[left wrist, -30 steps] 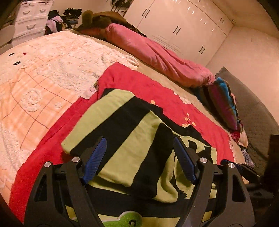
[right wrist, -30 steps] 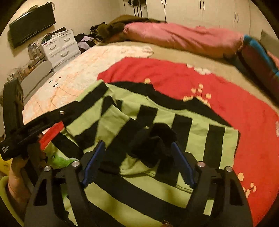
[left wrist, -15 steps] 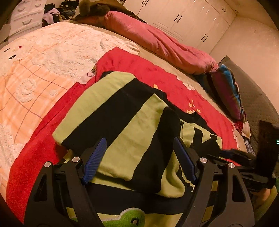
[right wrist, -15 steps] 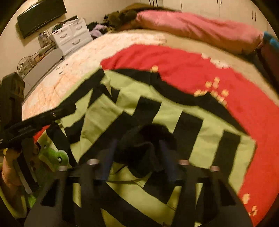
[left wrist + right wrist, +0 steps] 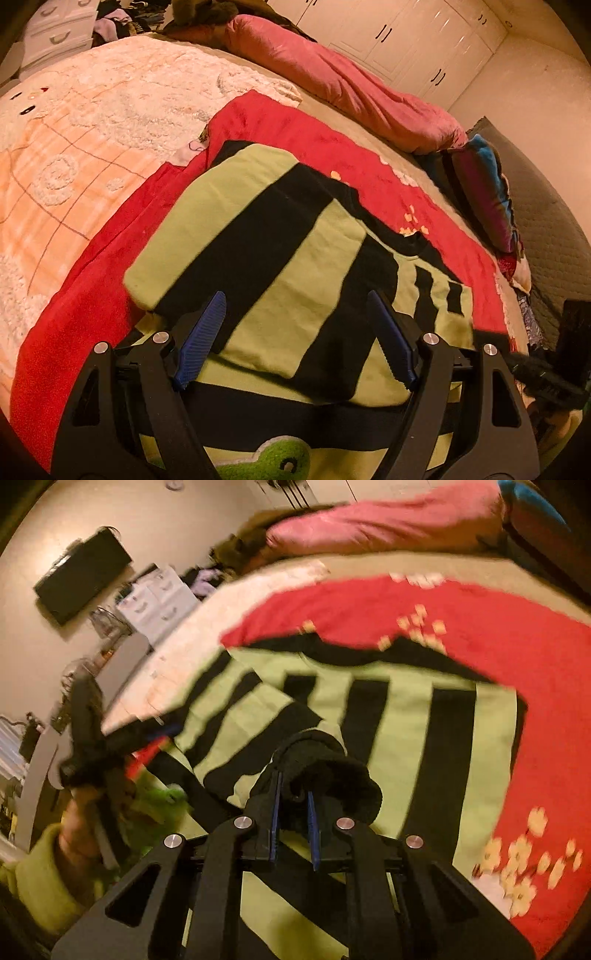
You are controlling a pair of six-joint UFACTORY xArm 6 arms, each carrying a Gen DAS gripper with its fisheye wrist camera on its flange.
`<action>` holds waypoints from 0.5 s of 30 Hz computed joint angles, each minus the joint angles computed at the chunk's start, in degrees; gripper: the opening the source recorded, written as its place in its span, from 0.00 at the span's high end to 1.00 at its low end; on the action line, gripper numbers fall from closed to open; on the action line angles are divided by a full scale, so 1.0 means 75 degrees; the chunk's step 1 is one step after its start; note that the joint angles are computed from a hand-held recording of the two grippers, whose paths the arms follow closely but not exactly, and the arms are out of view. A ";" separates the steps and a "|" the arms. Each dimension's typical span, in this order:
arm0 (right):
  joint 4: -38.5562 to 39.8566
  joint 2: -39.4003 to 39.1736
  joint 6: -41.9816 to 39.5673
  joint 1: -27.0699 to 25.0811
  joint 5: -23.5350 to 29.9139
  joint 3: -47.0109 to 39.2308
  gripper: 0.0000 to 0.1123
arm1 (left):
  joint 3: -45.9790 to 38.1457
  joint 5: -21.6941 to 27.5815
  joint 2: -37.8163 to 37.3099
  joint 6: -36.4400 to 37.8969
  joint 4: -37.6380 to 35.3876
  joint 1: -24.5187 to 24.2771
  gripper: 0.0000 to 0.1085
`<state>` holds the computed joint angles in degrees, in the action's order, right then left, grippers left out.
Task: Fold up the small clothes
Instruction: 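Release the sleeve with the left gripper while the right gripper grasps its cuff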
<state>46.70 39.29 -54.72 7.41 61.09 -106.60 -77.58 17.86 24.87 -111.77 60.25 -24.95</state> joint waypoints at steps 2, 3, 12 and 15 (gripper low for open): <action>-0.0204 -0.0077 -0.0007 0.0066 -0.0259 0.0307 0.87 | 0.0017 0.0003 -0.0001 0.0006 -0.0047 0.0004 0.35; -0.0279 -0.0166 -0.0061 0.0109 -0.0400 0.0533 0.84 | 0.0028 -0.0009 -0.0008 -0.0028 -0.0032 0.0012 0.35; 0.0605 -0.0036 0.0427 0.0018 -0.0216 0.0306 0.37 | 0.0085 0.0115 -0.0125 -0.0412 0.0391 0.0013 0.34; 0.0643 0.0548 0.1247 0.0008 -0.0029 -0.0437 0.57 | 0.0037 0.0182 -0.0157 -0.0438 0.0636 -0.0026 0.34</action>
